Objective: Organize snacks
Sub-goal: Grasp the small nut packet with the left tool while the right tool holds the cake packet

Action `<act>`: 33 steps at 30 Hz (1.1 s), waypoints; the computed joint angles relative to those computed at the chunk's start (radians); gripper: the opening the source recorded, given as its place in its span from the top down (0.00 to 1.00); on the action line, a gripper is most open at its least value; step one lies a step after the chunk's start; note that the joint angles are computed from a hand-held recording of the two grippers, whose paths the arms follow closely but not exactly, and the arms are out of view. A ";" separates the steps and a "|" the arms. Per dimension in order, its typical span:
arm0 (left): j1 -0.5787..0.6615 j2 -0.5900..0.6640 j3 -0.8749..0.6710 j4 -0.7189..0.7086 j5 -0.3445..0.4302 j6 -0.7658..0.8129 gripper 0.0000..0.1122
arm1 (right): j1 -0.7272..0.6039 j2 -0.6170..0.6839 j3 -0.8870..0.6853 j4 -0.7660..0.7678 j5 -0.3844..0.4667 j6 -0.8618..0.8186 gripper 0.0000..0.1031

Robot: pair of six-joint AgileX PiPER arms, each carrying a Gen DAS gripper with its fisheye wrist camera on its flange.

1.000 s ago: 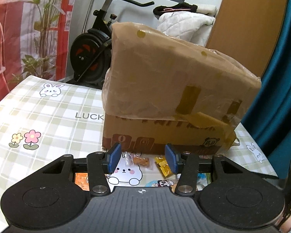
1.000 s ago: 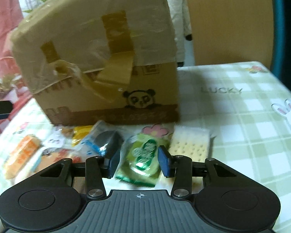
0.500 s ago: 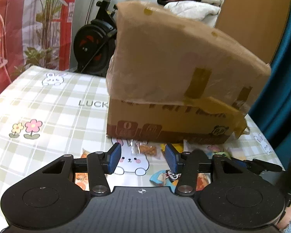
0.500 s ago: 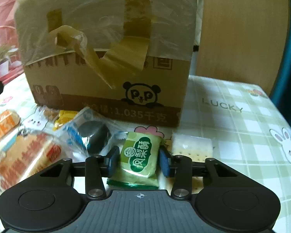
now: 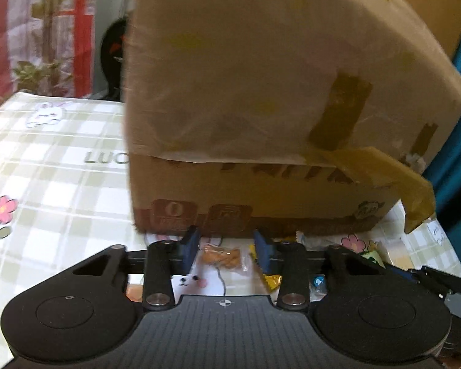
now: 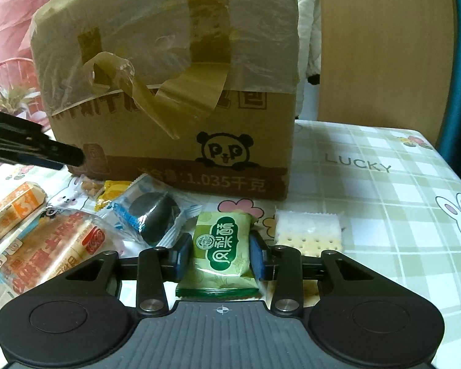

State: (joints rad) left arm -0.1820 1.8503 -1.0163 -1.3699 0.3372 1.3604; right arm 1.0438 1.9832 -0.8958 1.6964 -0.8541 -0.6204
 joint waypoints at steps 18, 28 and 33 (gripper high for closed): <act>0.014 0.093 -0.062 0.133 0.062 0.002 0.66 | 0.000 -0.006 0.013 -0.016 0.005 0.017 0.64; -0.008 0.029 0.072 -0.132 -0.001 0.268 0.66 | -0.001 -0.006 0.013 -0.015 0.006 0.016 0.64; -0.047 0.030 0.065 -0.181 -0.070 0.315 0.71 | 0.000 -0.005 0.011 -0.014 0.006 0.015 0.64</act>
State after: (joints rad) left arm -0.2286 1.8802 -0.9515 -1.5504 0.2671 1.6757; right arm 1.0434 1.9783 -0.8848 1.6826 -0.8485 -0.6056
